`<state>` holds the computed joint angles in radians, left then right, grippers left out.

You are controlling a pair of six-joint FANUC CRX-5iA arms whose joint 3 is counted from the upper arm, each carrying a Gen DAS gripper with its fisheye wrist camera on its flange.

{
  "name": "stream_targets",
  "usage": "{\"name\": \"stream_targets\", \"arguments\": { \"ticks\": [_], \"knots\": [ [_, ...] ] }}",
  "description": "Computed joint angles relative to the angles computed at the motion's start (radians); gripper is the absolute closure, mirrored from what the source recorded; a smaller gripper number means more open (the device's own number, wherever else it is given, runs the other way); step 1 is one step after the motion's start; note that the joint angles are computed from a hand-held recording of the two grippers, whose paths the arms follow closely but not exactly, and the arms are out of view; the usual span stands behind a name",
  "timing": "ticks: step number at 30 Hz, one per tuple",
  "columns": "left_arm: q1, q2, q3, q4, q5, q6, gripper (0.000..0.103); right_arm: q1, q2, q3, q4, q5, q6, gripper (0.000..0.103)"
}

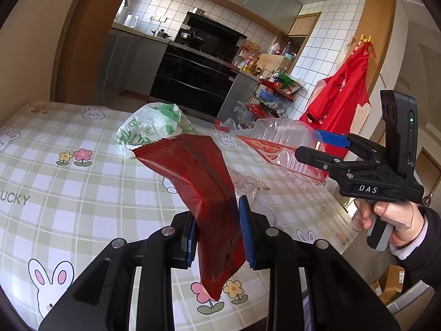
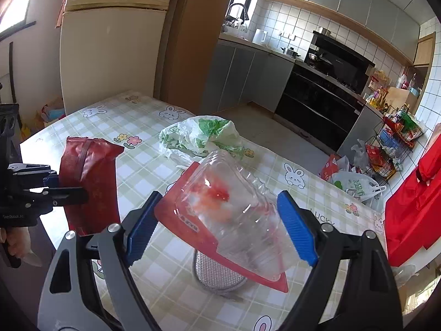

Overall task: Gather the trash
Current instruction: 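Carry the container over the bin and open the right gripper, then lower the red bag over the bin and open the left gripper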

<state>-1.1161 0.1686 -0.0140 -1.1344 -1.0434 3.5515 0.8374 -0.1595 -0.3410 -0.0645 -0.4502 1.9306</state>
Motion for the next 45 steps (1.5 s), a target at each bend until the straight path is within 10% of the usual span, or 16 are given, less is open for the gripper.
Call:
{"name": "stream_targets", "arguments": {
  "ticks": [24, 27, 35, 45],
  "knots": [
    [-0.26, 0.028, 0.211, 0.006, -0.301, -0.118, 0.076, -0.002, -0.531, -0.194, -0.168, -0.242, 0.026, 0.02],
    [-0.292, 0.038, 0.234, -0.007, -0.339, -0.122, 0.076, 0.061, -0.59, -0.233, -0.095, -0.279, -0.062, 0.045],
    [-0.336, 0.046, 0.245, -0.029, -0.388, -0.088, 0.076, 0.165, -0.641, -0.296, 0.02, -0.305, -0.226, 0.046],
    [-0.309, 0.028, 0.209, 0.011, -0.335, -0.072, 0.076, 0.122, -0.65, -0.33, 0.123, -0.199, -0.369, 0.007]
  ]
}}
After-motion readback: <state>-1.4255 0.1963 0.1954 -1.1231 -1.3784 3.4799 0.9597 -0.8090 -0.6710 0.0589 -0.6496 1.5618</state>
